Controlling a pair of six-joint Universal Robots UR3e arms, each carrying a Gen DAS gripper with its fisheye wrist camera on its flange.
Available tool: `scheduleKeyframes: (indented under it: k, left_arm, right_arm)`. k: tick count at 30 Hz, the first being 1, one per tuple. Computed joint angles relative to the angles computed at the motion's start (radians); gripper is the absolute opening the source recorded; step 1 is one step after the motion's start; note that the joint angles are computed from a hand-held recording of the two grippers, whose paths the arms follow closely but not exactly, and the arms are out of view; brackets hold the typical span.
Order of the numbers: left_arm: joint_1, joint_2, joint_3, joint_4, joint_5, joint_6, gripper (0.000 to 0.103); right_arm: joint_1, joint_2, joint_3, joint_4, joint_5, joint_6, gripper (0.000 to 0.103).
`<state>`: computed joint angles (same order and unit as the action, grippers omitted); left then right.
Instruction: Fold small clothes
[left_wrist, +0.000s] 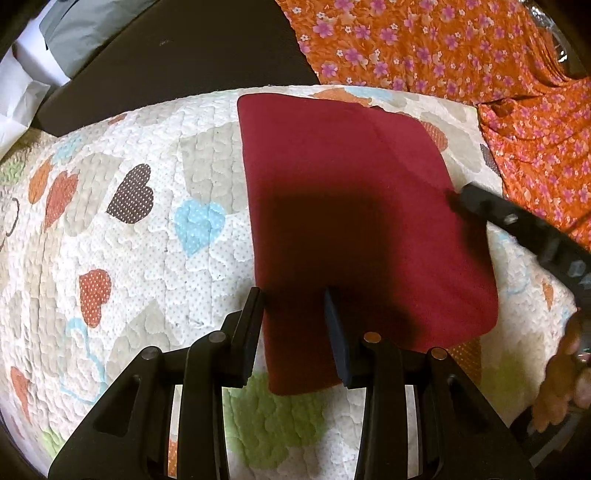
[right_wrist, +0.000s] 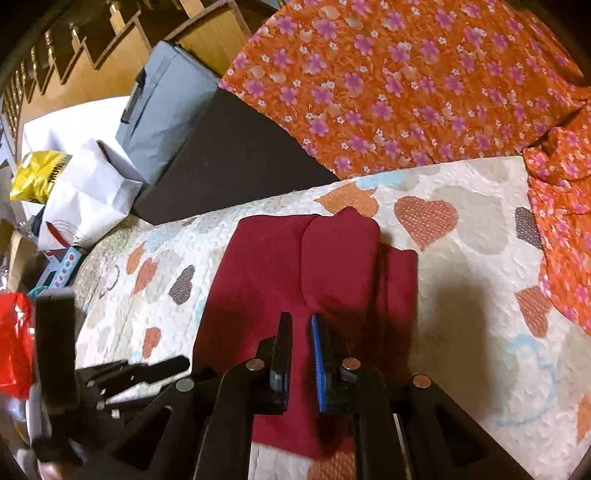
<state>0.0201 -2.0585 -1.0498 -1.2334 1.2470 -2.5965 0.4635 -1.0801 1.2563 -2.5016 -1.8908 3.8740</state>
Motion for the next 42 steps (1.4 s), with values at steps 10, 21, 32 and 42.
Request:
scheduleKeyframes:
  k: [10, 21, 32, 42]
  left_arm:
    - [-0.012, 0.003, -0.025, 0.035, 0.013, -0.008, 0.037]
    - [0.074, -0.093, 0.206, -0.192, -0.169, -0.045, 0.067]
    - [0.079, -0.39, 0.567, -0.402, -0.299, -0.153, 0.084]
    - [0.108, -0.248, 0.414, -0.451, -0.322, -0.046, 0.057]
  right_arm:
    - [0.028, 0.047, 0.048, 0.043, -0.049, -0.018, 0.009]
    - [0.005, -0.112, 0.275, -0.113, -0.02, 0.121, 0.02]
    - [-0.266, -0.041, 0.471, -0.521, 0.324, 0.154, 0.072]
    - [-0.217, -0.048, 0.38, -0.429, 0.323, 0.086, 0.031]
